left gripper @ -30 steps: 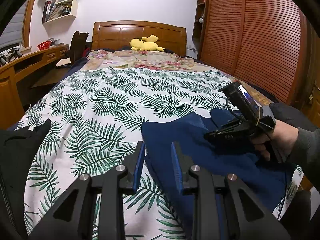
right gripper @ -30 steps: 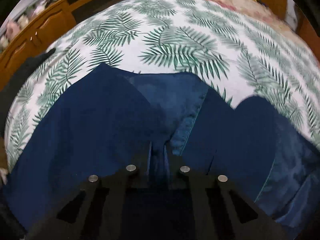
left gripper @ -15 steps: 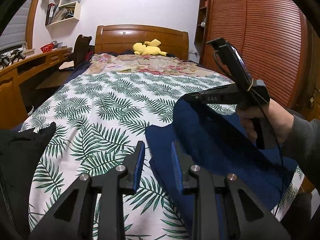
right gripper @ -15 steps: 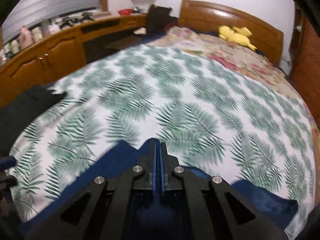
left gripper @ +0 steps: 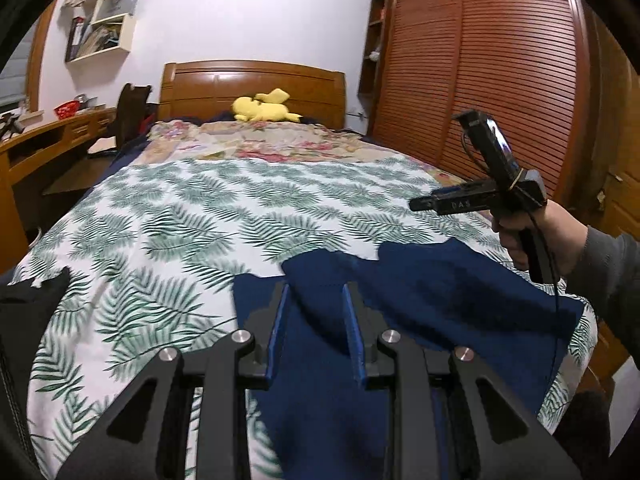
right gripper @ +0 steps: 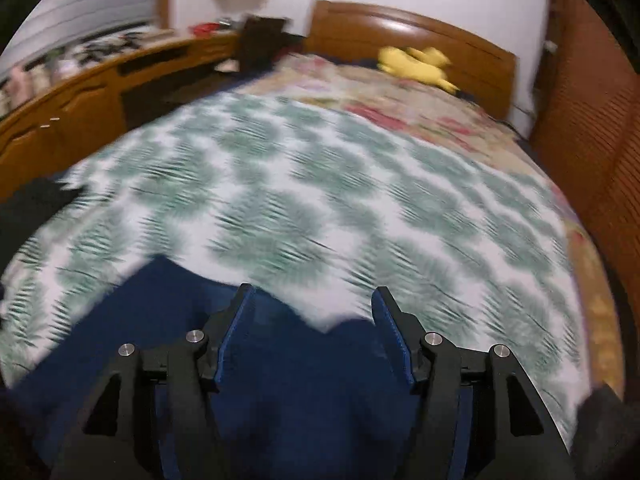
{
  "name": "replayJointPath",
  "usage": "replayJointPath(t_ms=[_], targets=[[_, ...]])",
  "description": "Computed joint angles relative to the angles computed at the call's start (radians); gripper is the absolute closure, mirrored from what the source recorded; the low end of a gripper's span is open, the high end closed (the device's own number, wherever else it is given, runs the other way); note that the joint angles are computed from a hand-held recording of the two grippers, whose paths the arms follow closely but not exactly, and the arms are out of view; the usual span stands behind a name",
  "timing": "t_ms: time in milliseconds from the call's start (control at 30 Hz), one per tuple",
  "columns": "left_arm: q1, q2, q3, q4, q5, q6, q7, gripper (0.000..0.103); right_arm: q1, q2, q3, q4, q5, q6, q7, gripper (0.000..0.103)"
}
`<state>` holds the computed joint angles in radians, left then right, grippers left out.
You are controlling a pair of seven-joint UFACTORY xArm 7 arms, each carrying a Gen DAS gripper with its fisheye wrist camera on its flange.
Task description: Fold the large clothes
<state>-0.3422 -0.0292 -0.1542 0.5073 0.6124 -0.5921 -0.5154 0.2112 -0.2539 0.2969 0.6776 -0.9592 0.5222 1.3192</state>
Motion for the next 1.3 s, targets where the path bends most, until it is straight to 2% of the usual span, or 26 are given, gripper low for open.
replayJointPath(t_ms=[67, 233, 300, 533, 567, 633, 667, 700, 733, 800, 900, 1000, 1067, 1167, 1233, 1267, 1300], targets=[[-0.015, 0.01, -0.016, 0.011, -0.022, 0.005, 0.015, 0.078, -0.009, -0.066, -0.031, -0.073, 0.044, 0.015, -0.028, 0.042], [-0.038, 0.054, -0.041, 0.05, -0.043, 0.016, 0.011, 0.078, -0.1, -0.179, -0.075, -0.24, 0.13, 0.005, -0.062, 0.042], [-0.043, 0.077, -0.052, 0.068, -0.041, 0.034, 0.013, 0.078, -0.141, -0.205, -0.094, -0.293, 0.158, -0.033, -0.072, 0.042], [-0.098, 0.145, -0.082, 0.091, -0.23, 0.105, 0.174, 0.078, -0.258, -0.235, -0.126, -0.415, 0.237, -0.195, -0.141, 0.044], [-0.104, 0.147, -0.086, 0.09, -0.251, 0.112, 0.194, 0.078, -0.267, -0.227, -0.13, -0.424, 0.248, -0.226, -0.163, 0.05], [-0.118, 0.16, -0.09, 0.092, -0.29, 0.125, 0.239, 0.078, -0.277, -0.188, -0.133, -0.425, 0.275, -0.279, -0.214, 0.093], [-0.118, 0.167, -0.094, 0.094, -0.295, 0.133, 0.248, 0.078, -0.285, -0.182, -0.119, -0.425, 0.28, -0.286, -0.229, 0.099], [-0.113, 0.169, -0.098, 0.096, -0.292, 0.139, 0.249, 0.078, -0.316, -0.194, -0.075, -0.426, 0.254, -0.295, -0.224, 0.101], [-0.109, 0.174, -0.102, 0.098, -0.292, 0.145, 0.25, 0.078, -0.37, -0.222, -0.017, -0.433, 0.214, -0.318, -0.192, 0.102], [-0.098, 0.186, -0.11, 0.105, -0.284, 0.151, 0.244, 0.078, -0.449, -0.301, 0.046, -0.463, 0.18, -0.38, -0.156, 0.102], [-0.069, 0.19, -0.125, 0.106, -0.245, 0.153, 0.208, 0.078, -0.492, -0.443, 0.096, -0.492, 0.214, -0.322, -0.132, 0.103], [-0.066, 0.192, -0.126, 0.105, -0.242, 0.151, 0.203, 0.078, -0.514, -0.481, 0.127, -0.477, 0.308, -0.125, -0.135, 0.103], [-0.072, 0.19, -0.125, 0.105, -0.249, 0.154, 0.208, 0.078, -0.506, -0.442, 0.089, -0.471, 0.304, -0.104, -0.145, 0.103], [-0.093, 0.184, -0.117, 0.097, -0.286, 0.156, 0.239, 0.078, -0.492, -0.403, 0.105, -0.454, 0.29, -0.059, -0.129, 0.103], [-0.104, 0.181, -0.115, 0.095, -0.305, 0.16, 0.256, 0.078, -0.461, -0.401, 0.084, -0.452, 0.289, -0.039, -0.129, 0.103], [-0.102, 0.183, -0.116, 0.097, -0.304, 0.16, 0.258, 0.078, -0.439, -0.418, 0.071, -0.455, 0.292, -0.03, -0.133, 0.101], [-0.102, 0.184, -0.116, 0.098, -0.306, 0.16, 0.261, 0.078, -0.415, -0.433, 0.06, -0.451, 0.3, -0.007, -0.147, 0.095]])
